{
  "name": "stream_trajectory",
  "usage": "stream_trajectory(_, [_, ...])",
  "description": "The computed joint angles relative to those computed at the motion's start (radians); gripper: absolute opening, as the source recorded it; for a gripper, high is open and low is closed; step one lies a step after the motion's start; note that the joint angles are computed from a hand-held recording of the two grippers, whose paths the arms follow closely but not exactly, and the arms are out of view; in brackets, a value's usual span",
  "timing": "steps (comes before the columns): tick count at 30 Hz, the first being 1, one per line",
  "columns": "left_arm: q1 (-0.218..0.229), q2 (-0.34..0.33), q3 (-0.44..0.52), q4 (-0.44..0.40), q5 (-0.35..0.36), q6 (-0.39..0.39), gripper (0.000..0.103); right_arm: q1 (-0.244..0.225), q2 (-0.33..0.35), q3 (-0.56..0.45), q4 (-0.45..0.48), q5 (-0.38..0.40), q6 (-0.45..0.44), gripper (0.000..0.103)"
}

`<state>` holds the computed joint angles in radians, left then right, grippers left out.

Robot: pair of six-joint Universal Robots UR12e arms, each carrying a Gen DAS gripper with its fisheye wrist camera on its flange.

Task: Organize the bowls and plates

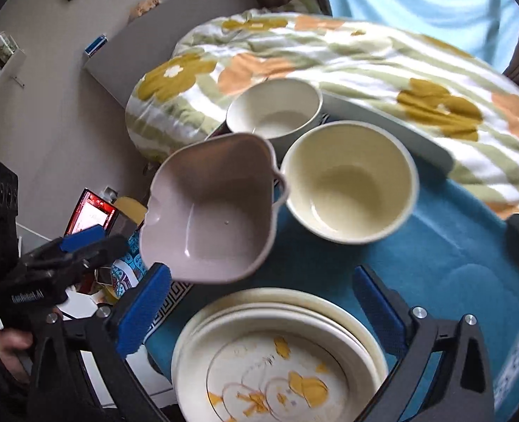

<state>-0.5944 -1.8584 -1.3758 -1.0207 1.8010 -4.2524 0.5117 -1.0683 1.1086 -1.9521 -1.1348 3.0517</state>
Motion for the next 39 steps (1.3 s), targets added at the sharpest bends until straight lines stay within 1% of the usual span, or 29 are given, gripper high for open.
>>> stream_trajectory(1, [0.006,-0.002,-0.006,0.007,-0.017,0.001,0.089,0.000,0.014,-0.014,0.018,0.016,0.003,0.080])
stream_trajectory(2, [0.014,-0.005,-0.013,0.020,-0.036,0.004,0.089,0.002,0.032,-0.033,0.041,0.028,0.003,0.070])
stream_trajectory(4, [0.024,-0.008,-0.023,0.043,-0.060,0.024,0.089,0.005,0.051,-0.051,0.056,0.031,0.011,0.066])
stream_trajectory(6, [0.031,-0.017,-0.022,0.044,-0.069,0.046,0.085,0.009,0.064,-0.061,0.053,0.042,0.024,0.057])
stream_trajectory(7, [0.036,-0.018,-0.023,0.047,-0.077,0.052,0.077,0.011,0.070,-0.066,0.053,0.041,0.029,0.055])
stream_trajectory(8, [0.042,-0.020,-0.025,0.051,-0.086,0.057,0.069,0.014,0.075,-0.070,0.049,0.033,0.034,0.049])
stream_trajectory(9, [0.046,-0.020,-0.028,0.055,-0.095,0.060,0.065,0.016,0.079,-0.075,0.046,0.023,0.036,0.042])
stream_trajectory(10, [0.051,-0.022,-0.029,0.056,-0.103,0.064,0.060,0.017,0.079,-0.076,0.044,0.014,0.037,0.039])
stream_trajectory(11, [0.055,-0.023,-0.029,0.054,-0.106,0.068,0.059,0.019,0.081,-0.078,0.036,-0.002,0.041,0.032])
stream_trajectory(12, [0.059,-0.026,-0.027,0.044,-0.112,0.074,0.057,0.022,0.081,-0.078,0.025,-0.017,0.041,0.030])
stream_trajectory(13, [0.063,-0.029,-0.024,0.037,-0.119,0.081,0.048,0.023,0.080,-0.077,0.017,-0.027,0.038,0.029])
stream_trajectory(14, [0.066,-0.031,-0.024,0.032,-0.129,0.088,0.033,0.023,0.080,-0.076,0.014,-0.028,0.037,0.027])
stream_trajectory(16, [0.072,-0.032,-0.028,0.033,-0.150,0.098,0.018,0.027,0.079,-0.075,0.008,-0.051,0.036,0.019])
stream_trajectory(17, [0.072,-0.033,-0.026,0.023,-0.150,0.105,0.015,0.030,0.081,-0.077,0.006,-0.065,0.036,0.016])
stream_trajectory(19, [0.072,-0.033,-0.024,0.012,-0.144,0.117,0.013,0.031,0.079,-0.071,-0.005,-0.070,0.043,0.014])
stream_trajectory(22, [0.072,-0.028,-0.022,0.000,-0.142,0.129,0.013,0.030,0.072,-0.058,-0.018,-0.064,0.058,0.014])
stream_trajectory(28, [0.048,-0.024,0.030,-0.066,-0.062,0.155,0.013,0.034,0.026,-0.003,-0.091,-0.055,0.076,0.014])
stream_trajectory(29, [0.041,-0.025,0.042,-0.078,-0.049,0.160,0.013,0.032,0.013,0.011,-0.109,-0.051,0.081,0.014])
stream_trajectory(30, [0.029,-0.029,0.060,-0.095,-0.010,0.169,0.013,0.029,-0.003,0.028,-0.129,-0.045,0.091,0.014])
stream_trajectory(31, [0.019,-0.032,0.080,-0.109,0.008,0.180,0.013,0.025,-0.018,0.045,-0.147,-0.040,0.100,0.014])
stream_trajectory(34, [-0.010,-0.042,0.129,-0.133,0.046,0.202,0.013,0.012,-0.076,0.105,-0.203,-0.036,0.120,0.014])
stream_trajectory(38, [-0.057,-0.066,0.210,-0.164,0.086,0.214,0.013,-0.013,-0.164,0.189,-0.251,-0.027,0.141,0.014])
stream_trajectory(39, [-0.070,-0.075,0.230,-0.169,0.105,0.218,0.013,-0.021,-0.190,0.215,-0.263,-0.024,0.145,0.014])
